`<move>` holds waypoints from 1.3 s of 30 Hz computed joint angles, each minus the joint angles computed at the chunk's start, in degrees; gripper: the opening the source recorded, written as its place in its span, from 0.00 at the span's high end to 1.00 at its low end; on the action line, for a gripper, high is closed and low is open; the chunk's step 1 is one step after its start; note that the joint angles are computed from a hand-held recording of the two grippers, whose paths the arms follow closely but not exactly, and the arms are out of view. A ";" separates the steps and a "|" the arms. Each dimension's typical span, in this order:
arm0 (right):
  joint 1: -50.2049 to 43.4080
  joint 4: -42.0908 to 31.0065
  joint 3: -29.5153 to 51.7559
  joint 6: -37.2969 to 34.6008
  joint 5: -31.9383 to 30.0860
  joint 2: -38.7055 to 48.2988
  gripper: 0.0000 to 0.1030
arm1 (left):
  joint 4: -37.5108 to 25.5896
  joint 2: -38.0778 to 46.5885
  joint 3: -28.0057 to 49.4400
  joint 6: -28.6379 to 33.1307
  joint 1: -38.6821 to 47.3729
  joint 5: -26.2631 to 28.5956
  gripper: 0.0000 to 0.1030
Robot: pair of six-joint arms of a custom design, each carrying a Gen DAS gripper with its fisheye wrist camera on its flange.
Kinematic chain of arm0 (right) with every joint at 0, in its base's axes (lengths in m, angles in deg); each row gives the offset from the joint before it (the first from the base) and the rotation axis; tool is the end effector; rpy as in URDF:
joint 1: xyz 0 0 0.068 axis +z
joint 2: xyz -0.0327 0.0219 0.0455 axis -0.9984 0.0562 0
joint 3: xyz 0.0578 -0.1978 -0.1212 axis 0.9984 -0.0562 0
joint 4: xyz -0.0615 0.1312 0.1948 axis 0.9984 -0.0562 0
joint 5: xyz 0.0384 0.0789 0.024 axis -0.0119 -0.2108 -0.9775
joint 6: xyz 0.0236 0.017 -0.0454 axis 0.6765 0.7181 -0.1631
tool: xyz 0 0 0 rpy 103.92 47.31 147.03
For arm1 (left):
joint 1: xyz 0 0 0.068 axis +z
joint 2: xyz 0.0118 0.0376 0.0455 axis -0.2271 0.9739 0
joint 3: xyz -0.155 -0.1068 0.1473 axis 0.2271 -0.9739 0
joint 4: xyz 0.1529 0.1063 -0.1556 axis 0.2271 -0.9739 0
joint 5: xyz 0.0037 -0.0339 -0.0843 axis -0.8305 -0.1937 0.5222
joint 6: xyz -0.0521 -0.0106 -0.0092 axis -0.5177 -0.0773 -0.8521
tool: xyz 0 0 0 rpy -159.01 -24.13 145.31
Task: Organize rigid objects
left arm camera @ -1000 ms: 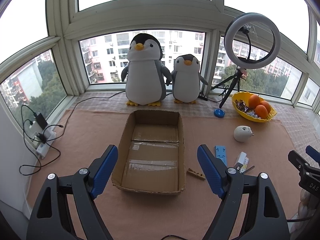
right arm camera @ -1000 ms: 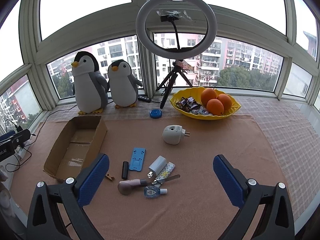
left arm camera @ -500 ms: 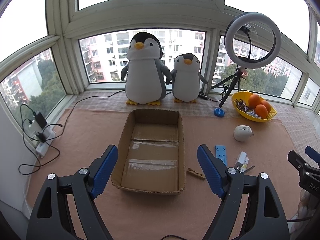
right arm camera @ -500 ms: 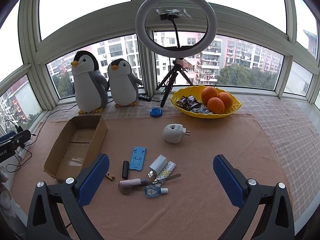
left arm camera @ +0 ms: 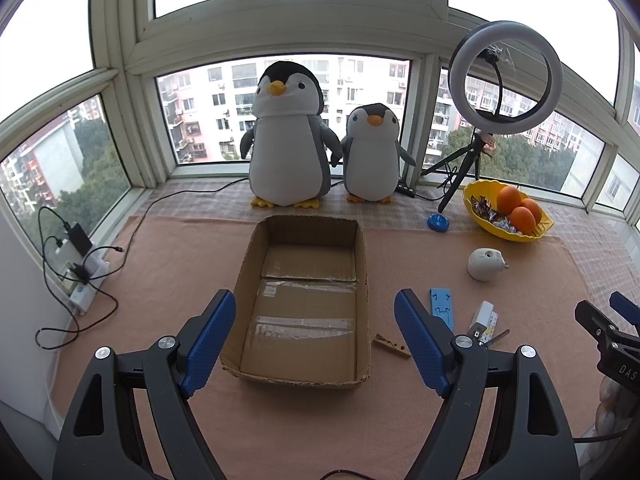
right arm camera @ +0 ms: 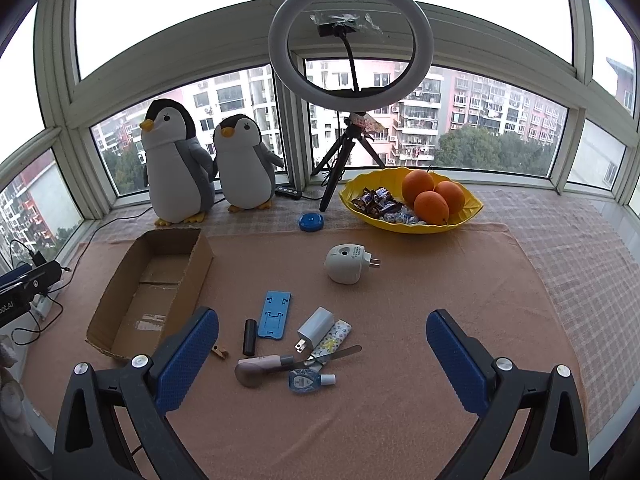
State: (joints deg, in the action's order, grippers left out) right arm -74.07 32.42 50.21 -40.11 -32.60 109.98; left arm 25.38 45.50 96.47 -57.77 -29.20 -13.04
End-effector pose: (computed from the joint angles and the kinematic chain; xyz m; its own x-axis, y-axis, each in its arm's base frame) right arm 0.2832 0.0594 0.2557 -0.6338 0.0258 -0.7731 -0.0242 0.9983 0.0532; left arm 0.2992 -0.0762 0.3013 -0.6798 -0.0666 -0.7304 -0.0951 0.9955 -0.0023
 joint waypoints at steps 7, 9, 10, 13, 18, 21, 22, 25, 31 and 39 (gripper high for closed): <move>-0.05 0.13 -0.19 0.06 0.04 0.06 0.00 | 0.03 0.58 0.23 0.16 0.21 0.21 0.21; -0.20 0.11 -0.07 -0.03 -0.08 0.26 0.00 | -0.03 0.67 0.28 0.18 0.26 0.26 0.21; -0.24 0.16 -0.12 0.00 -0.11 0.31 0.00 | -0.03 0.77 0.32 0.18 0.28 0.26 0.21; -0.22 0.19 -0.21 0.05 -0.15 0.35 0.00 | -0.09 0.90 0.38 0.12 0.35 0.31 0.21; -0.27 0.18 -0.16 0.06 -0.21 0.39 0.00 | -0.12 0.97 0.41 0.16 0.44 0.35 0.21; -0.25 0.26 -0.19 0.08 -0.18 0.47 0.00 | -0.16 1.41 0.71 0.18 0.63 0.54 0.21; -0.23 0.30 -0.22 0.05 -0.11 0.44 0.00 | -0.16 1.47 0.71 0.21 0.66 0.57 0.21; -0.27 0.37 -0.22 0.00 -0.28 0.53 0.00 | 0.00 1.98 0.84 0.34 0.91 0.74 0.21; 0.02 1.14 0.06 -0.23 -0.50 1.99 0.00 | 0.27 2.86 0.64 0.74 1.80 1.36 0.21; -0.85 1.26 0.40 -0.04 -2.22 3.82 0.00 | 0.95 4.80 -2.51 1.64 7.21 2.20 0.21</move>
State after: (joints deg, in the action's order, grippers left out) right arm -74.91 33.69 50.61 -40.14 -34.82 113.79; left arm 26.33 50.30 93.96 -56.13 -21.99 -10.84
